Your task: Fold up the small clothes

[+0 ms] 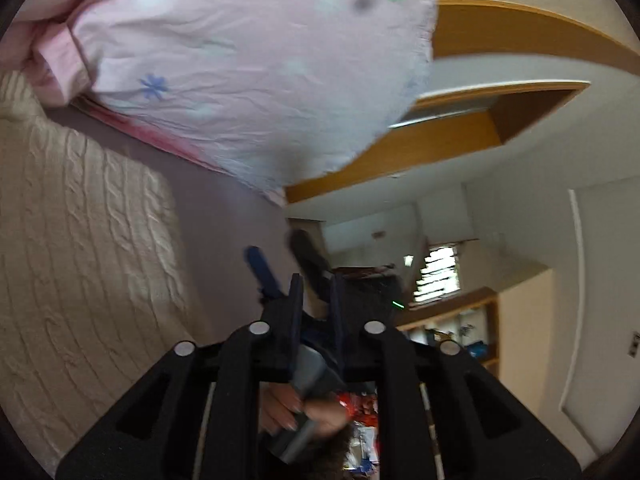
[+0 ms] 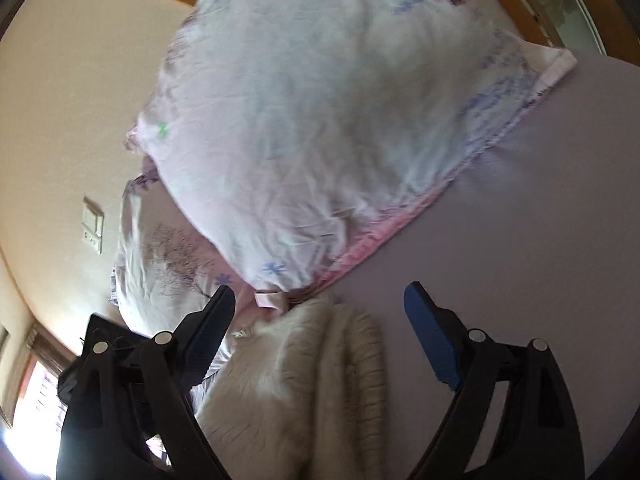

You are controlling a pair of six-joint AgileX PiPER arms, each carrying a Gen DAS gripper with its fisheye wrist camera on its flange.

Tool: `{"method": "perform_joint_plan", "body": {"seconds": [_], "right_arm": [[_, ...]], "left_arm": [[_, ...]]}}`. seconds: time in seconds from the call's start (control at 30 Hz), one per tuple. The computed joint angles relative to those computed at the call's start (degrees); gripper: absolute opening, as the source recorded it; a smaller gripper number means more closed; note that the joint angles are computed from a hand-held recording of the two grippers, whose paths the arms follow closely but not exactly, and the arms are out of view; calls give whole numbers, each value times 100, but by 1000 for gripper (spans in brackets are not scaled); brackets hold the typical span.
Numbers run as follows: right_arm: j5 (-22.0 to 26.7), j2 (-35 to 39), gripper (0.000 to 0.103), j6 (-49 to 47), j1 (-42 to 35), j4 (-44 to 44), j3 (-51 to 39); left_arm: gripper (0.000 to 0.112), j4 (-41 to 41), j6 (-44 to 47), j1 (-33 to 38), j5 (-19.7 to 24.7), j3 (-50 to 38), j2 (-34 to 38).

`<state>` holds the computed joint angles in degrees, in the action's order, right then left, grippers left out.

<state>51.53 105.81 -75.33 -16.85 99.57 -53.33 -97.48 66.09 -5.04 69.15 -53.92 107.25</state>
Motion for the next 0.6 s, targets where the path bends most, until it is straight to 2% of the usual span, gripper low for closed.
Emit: {"method": "perform_joint_plan", "body": {"seconds": [0.07, 0.1, 0.13, 0.23, 0.3, 0.37, 0.5, 0.6], "right_arm": [[420, 240, 90, 483, -213, -356, -212], [571, 340, 90, 703, -229, -574, -342], [636, 388, 90, 830, -215, -728, -416], [586, 487, 90, 1412, 162, -1560, -744], [255, 512, 90, 1912, 577, -2215, -1054], [130, 580, 90, 2196, 807, -2606, -1195], [47, 585, 91, 2233, 854, -2704, -1144], [21, 549, 91, 2211, 856, -2741, -1098]], "left_arm": [[52, 132, 516, 416, -180, 505, -656], [57, 285, 695, 743, -412, 820, -1091], [66, 514, 767, 1072, -698, 1076, -1512], [77, 1559, 647, 1943, -1866, 1587, -2504], [79, 2103, 524, 2196, -2227, 1776, -2583], [79, 2607, 316, 2477, -2039, 1679, -2286], [81, 2683, 408, 2425, -1870, 1824, -1782], [83, 2381, 577, 2212, -1946, 1795, -1403]]}}
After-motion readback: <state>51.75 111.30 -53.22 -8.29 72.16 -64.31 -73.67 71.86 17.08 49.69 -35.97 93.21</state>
